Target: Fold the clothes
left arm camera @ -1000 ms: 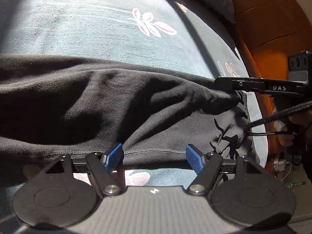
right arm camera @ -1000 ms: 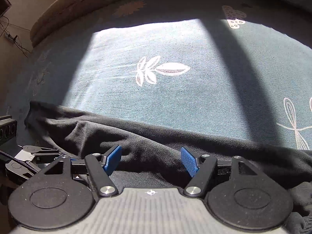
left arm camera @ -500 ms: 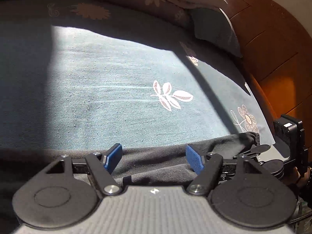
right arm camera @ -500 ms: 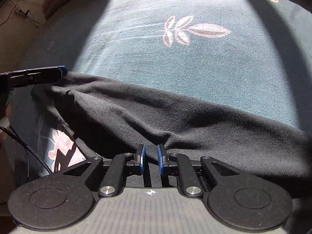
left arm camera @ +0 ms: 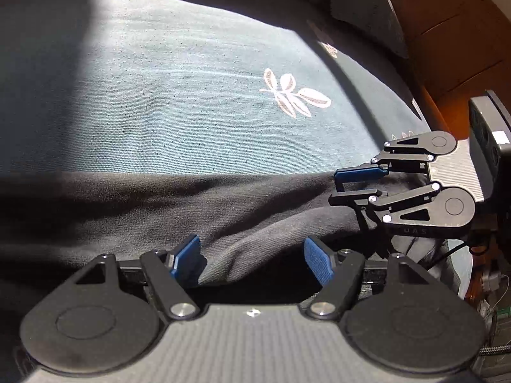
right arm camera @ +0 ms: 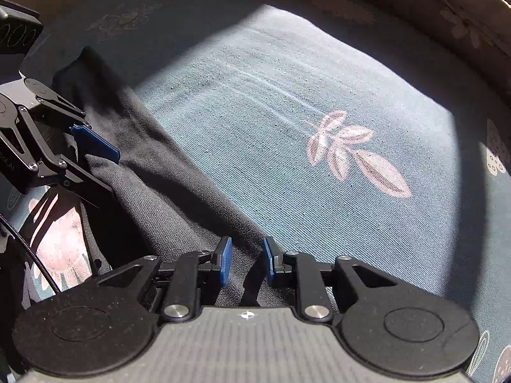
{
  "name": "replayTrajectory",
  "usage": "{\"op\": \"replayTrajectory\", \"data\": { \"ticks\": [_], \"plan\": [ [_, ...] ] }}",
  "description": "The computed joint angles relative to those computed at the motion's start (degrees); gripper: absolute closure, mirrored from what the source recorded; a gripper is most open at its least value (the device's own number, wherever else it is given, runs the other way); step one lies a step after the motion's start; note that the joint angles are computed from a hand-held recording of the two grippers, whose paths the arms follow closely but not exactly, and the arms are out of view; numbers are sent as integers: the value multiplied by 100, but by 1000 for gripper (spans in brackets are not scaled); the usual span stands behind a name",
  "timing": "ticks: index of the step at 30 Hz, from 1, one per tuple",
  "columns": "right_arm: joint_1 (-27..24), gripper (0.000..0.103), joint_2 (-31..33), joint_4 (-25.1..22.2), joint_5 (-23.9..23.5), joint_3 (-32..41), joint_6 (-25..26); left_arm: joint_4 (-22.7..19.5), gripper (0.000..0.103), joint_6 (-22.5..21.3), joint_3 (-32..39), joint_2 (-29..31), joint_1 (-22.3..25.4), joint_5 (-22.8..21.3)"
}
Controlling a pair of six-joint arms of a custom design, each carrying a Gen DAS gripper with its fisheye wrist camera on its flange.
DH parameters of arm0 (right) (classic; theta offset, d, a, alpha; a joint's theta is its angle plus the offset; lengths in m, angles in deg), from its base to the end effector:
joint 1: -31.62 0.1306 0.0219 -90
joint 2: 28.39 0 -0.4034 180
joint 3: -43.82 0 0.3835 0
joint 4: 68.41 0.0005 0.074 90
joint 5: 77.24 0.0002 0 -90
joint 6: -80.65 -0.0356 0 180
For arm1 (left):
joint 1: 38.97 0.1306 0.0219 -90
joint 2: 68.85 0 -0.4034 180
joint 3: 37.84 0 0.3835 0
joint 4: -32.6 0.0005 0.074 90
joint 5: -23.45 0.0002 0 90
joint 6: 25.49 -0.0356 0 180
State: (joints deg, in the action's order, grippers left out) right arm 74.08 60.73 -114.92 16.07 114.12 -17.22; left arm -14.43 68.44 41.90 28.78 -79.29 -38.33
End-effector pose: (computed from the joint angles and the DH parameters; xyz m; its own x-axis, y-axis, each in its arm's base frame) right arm 0.3147 0.2845 0.3106 -0.7539 -0.5046 -0.4206 -0.5582 0.8297 0.0052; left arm 0.3585 -0.3270 0.3171 -0.7385 0.5475 -0.3935 0.6739 0.5810 -0.4563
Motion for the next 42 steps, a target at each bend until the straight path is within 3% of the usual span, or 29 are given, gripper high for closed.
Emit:
{"op": "replayTrajectory", "data": {
  "ticks": [1, 2, 6, 9, 10, 12, 13, 15, 18, 22, 24, 26, 27, 28, 29, 31, 33, 37, 42],
  "plan": [
    [58, 59, 41, -10, 70, 0, 170, 15, 31, -92, 55, -1, 32, -33],
    [114, 57, 81, -15, 137, -2, 334, 32, 31, -184, 111, -1, 64, -65],
    [102, 52, 118, 57, 50, -77, 793, -124, 31, -659, 408, 157, 146, -352],
    [68, 49, 173, 23, -16, -23, 986, -211, 31, -779, 506, 241, 177, -392],
    [48, 54, 198, -70, -85, 39, 975, -234, 31, -825, 517, 245, 170, -392],
    [22, 81, 241, -246, -237, 160, 919, -304, 31, -966, 537, 248, 151, -393],
    [16, 94, 257, -329, -276, 213, 875, -336, 31, -1167, 557, 253, 129, -473],
    [-25, 95, 276, -451, -365, 315, 814, -379, 31, -1704, 602, 266, 65, -723],
    [-199, 95, 147, -235, -524, 321, 713, -546, 31, -2612, 811, 410, 37, -995],
    [-465, 74, 230, -283, -676, 408, 985, -1198, 32, -3902, 1332, 864, 54, -1300],
    [-535, 73, 345, -433, -689, 408, 1245, -1662, 32, -4552, 1576, 1129, 30, -1737],
    [-533, 69, 354, -519, -766, 381, 1334, -1656, 30, -5100, 1514, 1141, 40, -1866],
    [-533, 68, 359, -562, -805, 368, 1379, -1695, 32, -5139, 1507, 1125, 23, -1888],
    [-525, 68, 364, -609, -830, 358, 1426, -1757, 40, -5127, 1514, 1112, -7, -1925],
    [-452, 75, 361, -682, -742, 378, 1474, -1820, 47, -5114, 1521, 1101, -37, -1960],
    [-305, 91, 335, -744, -614, 371, 1522, -1835, 86, -5265, 1376, 949, -148, -2068],
    [-149, 95, 285, -741, -395, 338, 1568, -1643, 101, -5406, 1142, 734, -258, -2259],
    [-57, 97, 67, -497, 169, 255, 1526, -1012, 101, -5199, 952, 449, -264, -2442],
    [-270, 97, 74, -213, 897, 391, 1556, -391, 100, -4975, 1476, 766, -322, -2590]
  ]
}}
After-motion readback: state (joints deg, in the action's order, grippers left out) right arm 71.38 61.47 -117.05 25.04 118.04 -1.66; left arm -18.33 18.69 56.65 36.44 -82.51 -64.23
